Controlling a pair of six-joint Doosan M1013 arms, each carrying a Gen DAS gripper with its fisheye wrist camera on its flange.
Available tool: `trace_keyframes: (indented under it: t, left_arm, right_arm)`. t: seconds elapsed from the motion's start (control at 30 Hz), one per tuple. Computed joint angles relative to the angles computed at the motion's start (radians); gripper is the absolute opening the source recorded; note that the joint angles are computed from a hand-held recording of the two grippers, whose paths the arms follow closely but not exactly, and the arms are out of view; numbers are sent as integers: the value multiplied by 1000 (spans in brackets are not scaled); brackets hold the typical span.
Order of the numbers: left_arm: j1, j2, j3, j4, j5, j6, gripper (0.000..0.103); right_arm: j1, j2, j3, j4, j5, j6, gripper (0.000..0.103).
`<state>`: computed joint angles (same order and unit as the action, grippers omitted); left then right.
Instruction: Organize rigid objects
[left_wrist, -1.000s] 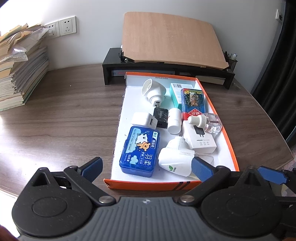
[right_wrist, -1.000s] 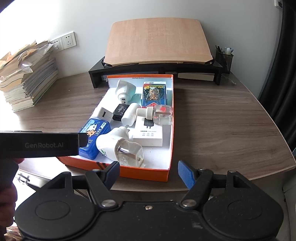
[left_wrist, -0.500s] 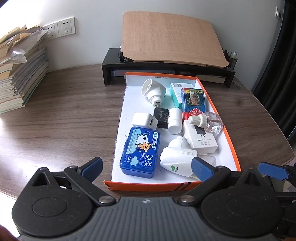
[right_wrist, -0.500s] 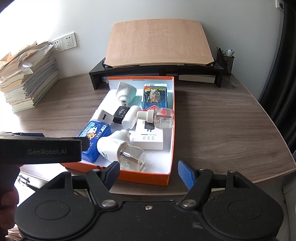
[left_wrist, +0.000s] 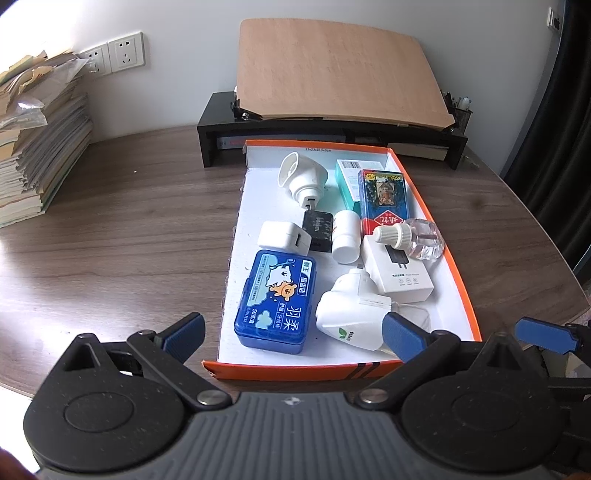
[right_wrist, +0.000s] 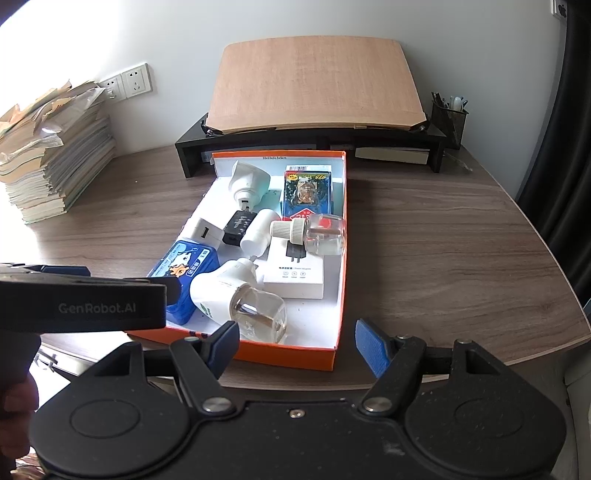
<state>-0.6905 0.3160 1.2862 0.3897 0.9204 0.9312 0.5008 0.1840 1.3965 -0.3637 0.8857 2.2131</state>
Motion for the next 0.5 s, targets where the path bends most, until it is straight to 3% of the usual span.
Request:
trace_keyframes:
  t: [0.5]
  left_arm:
    - [4,3,-2,-17,10,8,103]
  right_arm:
    - [1,4,-4,-3,5,0,83]
